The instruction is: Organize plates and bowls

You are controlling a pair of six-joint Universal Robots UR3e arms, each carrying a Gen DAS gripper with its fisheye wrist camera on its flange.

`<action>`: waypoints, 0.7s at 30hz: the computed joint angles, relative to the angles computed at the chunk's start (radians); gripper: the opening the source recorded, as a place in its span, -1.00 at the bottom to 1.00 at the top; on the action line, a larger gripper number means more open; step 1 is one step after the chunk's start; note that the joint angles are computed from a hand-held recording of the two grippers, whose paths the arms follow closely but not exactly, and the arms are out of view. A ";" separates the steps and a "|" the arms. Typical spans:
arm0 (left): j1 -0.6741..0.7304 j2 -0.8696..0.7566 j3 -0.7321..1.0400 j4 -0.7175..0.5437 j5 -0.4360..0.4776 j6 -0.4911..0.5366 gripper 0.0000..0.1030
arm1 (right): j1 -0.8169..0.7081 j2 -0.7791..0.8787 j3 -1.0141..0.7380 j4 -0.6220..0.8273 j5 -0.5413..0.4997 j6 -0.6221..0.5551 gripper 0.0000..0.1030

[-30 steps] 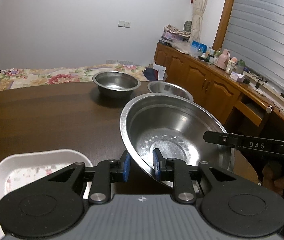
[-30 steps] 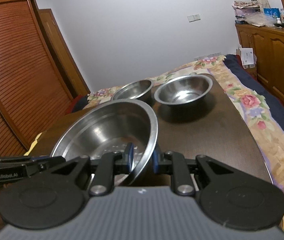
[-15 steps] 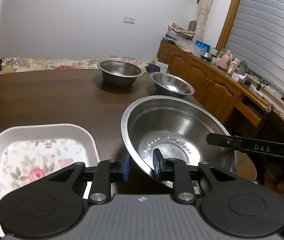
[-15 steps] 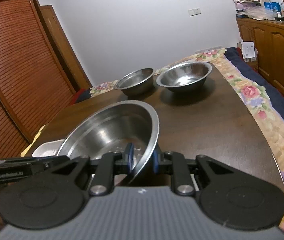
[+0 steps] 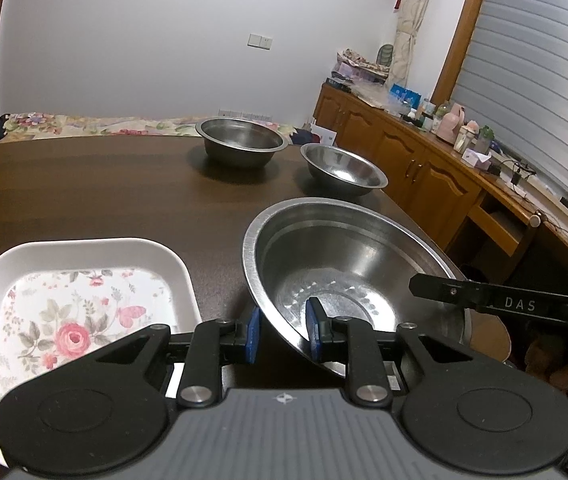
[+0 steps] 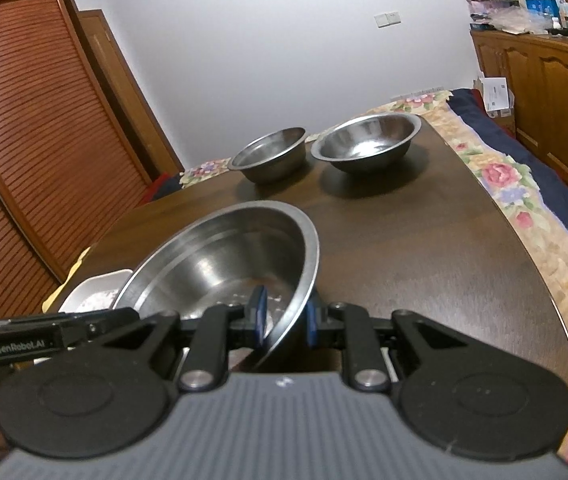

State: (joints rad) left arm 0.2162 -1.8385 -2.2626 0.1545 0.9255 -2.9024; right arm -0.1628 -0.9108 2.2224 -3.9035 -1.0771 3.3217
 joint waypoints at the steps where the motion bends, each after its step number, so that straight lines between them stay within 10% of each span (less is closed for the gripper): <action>1: 0.000 0.000 0.000 0.000 0.000 0.001 -0.51 | -0.002 0.001 0.005 -0.007 0.003 0.001 -0.58; 21: 0.037 -0.024 -0.016 0.025 -0.048 0.030 -0.50 | -0.010 0.019 0.047 -0.085 0.003 -0.012 -0.57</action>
State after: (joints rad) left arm 0.2529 -1.8624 -2.2789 0.1795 0.8777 -2.8722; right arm -0.1730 -0.8916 2.2690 -3.9888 -1.0743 3.3094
